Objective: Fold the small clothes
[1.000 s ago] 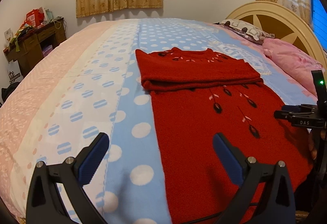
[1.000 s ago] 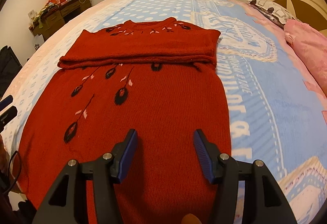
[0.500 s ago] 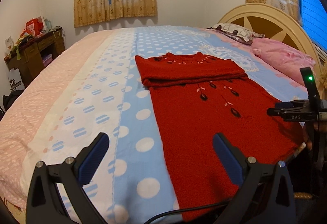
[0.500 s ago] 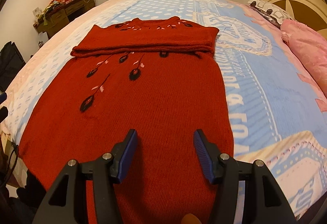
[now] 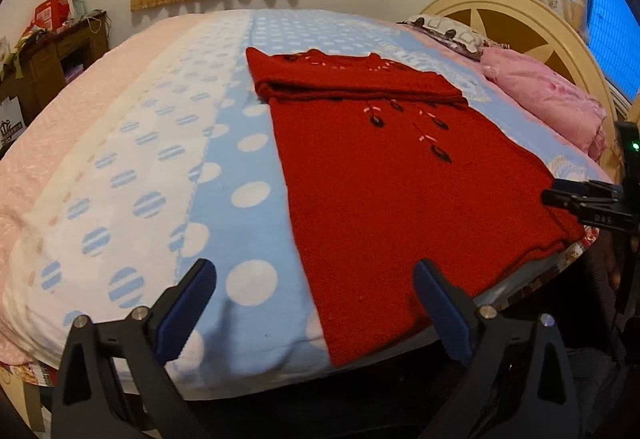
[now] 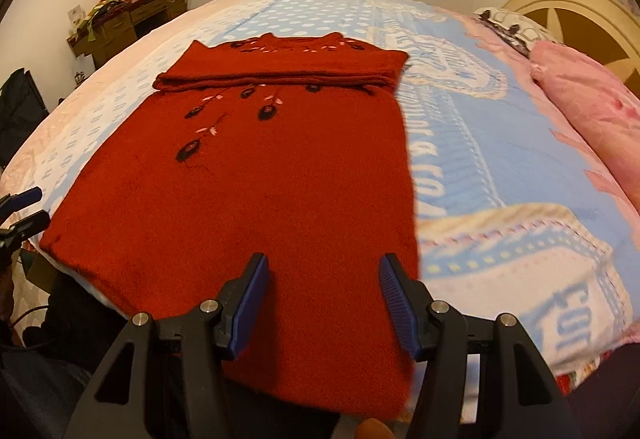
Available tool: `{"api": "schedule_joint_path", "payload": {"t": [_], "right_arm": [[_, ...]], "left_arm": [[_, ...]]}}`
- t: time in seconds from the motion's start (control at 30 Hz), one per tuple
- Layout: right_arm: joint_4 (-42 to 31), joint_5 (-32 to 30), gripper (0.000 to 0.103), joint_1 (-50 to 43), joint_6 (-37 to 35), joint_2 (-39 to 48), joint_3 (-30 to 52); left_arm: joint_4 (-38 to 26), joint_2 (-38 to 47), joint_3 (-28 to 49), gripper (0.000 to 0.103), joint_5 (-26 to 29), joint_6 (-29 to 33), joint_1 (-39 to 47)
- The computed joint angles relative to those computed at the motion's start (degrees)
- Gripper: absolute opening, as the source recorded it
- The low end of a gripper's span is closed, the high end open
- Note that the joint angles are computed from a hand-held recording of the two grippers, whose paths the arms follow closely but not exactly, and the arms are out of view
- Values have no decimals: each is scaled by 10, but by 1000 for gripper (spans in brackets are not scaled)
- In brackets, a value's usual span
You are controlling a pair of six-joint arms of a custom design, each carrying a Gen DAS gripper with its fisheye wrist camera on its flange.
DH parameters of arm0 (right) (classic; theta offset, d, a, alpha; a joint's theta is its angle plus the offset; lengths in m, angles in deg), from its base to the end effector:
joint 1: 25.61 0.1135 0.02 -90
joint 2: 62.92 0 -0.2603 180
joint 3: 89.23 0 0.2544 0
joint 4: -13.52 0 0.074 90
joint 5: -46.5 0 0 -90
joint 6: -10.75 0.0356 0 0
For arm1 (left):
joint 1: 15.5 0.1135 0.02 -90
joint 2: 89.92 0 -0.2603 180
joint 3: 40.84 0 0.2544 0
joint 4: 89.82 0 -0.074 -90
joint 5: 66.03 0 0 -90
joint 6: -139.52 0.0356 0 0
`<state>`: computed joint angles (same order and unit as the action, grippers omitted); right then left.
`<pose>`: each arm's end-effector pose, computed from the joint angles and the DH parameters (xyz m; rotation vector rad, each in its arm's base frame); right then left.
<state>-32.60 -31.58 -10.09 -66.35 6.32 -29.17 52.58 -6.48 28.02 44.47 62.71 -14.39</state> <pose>0.2340 0.0574 0.2268 0.0244 2.5064 -0.0614 0.3025 -0.0066 0.2233 0.4047 2.3968 -0.3319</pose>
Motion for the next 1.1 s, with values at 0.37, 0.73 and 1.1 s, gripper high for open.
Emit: {"api": "schedule_joint_path", "payload": {"t": [0.37,0.73,1.1], "right_arm": [[-27,-11,59,-32,10,-87,-58],[-27,-38,59,-20,18,-126,-88],[-27,-82,29,-61,14,-151,-101]], "left_arm": [[-29,6,-8,82,29,2,-15],[-45,4,-8,77,28,3,-17],[-59,2,-5,64,43,9,-7]]}}
